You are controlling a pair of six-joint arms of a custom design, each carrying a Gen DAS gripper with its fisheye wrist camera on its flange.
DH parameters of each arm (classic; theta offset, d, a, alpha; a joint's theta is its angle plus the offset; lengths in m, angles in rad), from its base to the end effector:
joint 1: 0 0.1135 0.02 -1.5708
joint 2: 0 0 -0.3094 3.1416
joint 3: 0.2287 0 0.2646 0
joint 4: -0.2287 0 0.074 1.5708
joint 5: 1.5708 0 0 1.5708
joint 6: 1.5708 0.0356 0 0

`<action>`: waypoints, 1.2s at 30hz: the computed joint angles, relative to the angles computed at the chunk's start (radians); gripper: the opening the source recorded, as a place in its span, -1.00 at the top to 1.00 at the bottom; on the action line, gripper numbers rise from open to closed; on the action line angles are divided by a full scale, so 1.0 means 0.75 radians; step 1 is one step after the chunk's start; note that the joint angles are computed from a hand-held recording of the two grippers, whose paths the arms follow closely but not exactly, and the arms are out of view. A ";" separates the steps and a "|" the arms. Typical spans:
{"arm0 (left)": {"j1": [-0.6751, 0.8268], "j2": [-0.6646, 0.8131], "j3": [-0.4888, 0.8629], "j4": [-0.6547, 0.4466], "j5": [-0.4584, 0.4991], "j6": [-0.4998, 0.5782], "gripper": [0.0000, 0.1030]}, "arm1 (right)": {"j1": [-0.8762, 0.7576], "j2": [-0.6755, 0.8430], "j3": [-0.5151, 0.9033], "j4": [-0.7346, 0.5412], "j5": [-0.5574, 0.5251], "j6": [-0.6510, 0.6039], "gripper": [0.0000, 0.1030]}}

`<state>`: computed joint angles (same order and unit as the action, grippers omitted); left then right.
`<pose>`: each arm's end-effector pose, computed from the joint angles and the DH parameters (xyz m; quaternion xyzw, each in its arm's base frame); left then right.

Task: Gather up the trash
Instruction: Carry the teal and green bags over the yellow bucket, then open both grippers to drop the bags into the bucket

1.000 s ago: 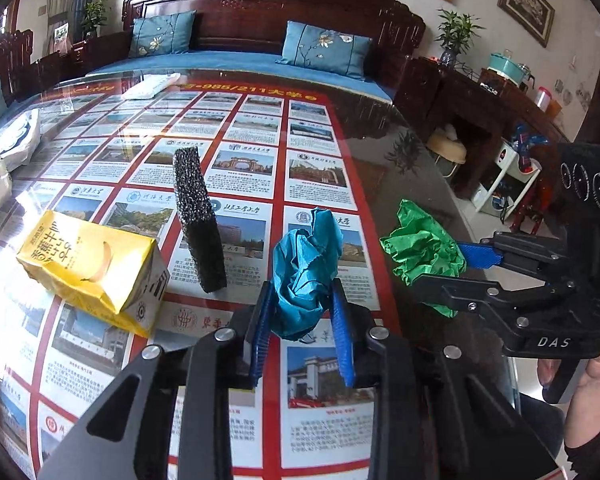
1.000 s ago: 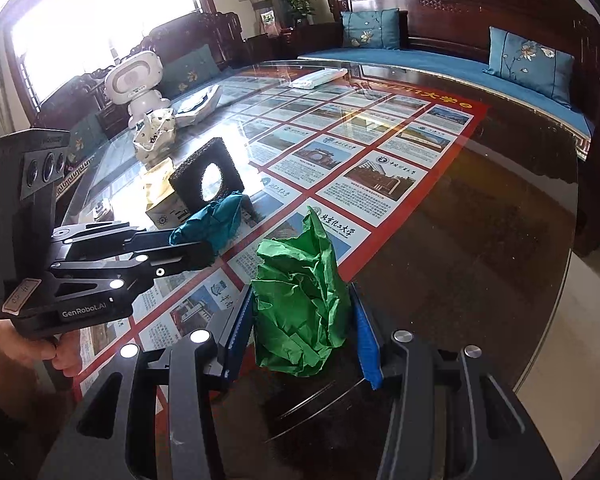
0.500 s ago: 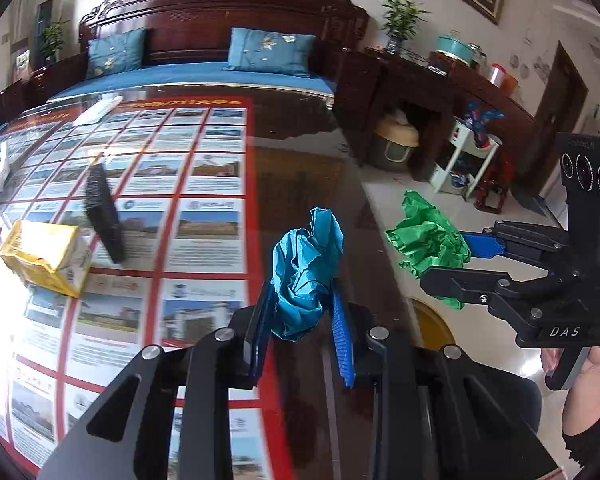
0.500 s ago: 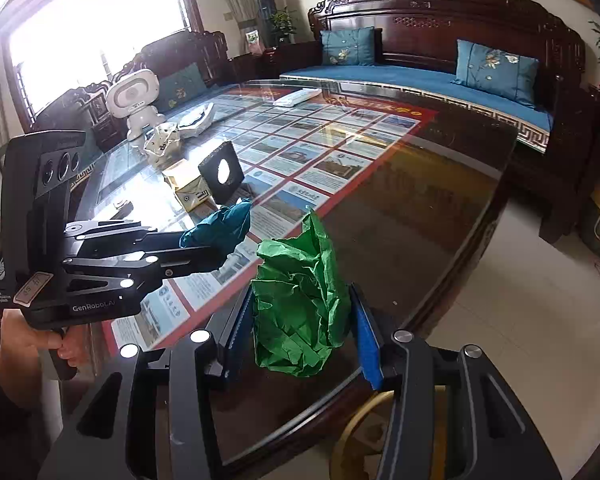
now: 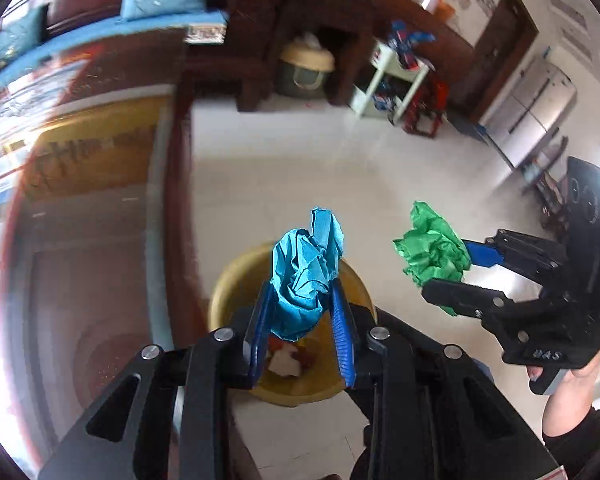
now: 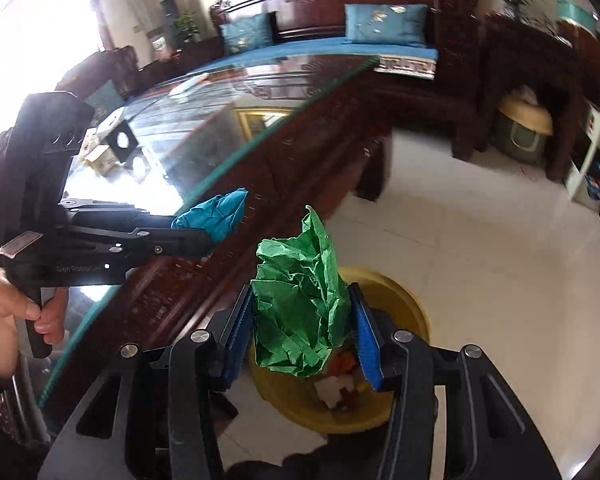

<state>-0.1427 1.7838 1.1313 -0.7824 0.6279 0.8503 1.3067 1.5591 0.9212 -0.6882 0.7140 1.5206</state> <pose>0.3341 -0.0691 0.2052 0.4705 0.8244 -0.2667 0.1673 0.0965 0.2677 0.2197 0.1417 0.9201 0.0587 0.3605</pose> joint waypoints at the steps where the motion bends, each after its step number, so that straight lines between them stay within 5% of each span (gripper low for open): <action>1: -0.039 0.001 -0.022 0.034 -0.018 -0.027 0.43 | 0.021 -0.015 -0.034 -0.013 0.001 0.057 0.11; 5: -0.205 0.042 -0.063 0.172 -0.107 -0.167 0.31 | 0.074 -0.062 -0.150 0.000 -0.006 0.192 0.11; 9: -0.294 0.066 -0.108 0.302 -0.202 -0.269 -0.21 | 0.094 -0.074 -0.219 0.020 -0.022 0.254 0.10; 20: -0.294 0.048 -0.126 0.298 -0.210 -0.273 -0.25 | -0.032 -0.060 -0.313 0.270 -0.137 0.020 0.09; 23: -0.282 0.043 -0.110 0.289 -0.207 -0.267 -0.25 | -0.076 -0.027 -0.292 0.306 -0.176 -0.074 -0.10; 25: -0.256 0.027 -0.104 0.275 -0.195 -0.253 -0.28 | -0.096 0.002 -0.257 0.305 -0.186 -0.134 -0.33; 36: -0.017 -0.079 -0.066 0.213 -0.094 -0.139 -0.34 | -0.078 0.102 -0.003 0.166 -0.058 -0.221 -0.31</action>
<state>-0.1555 1.7249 1.0815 -0.6228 0.5575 0.7463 1.2486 1.6358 0.9187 -0.5639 0.6705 1.3547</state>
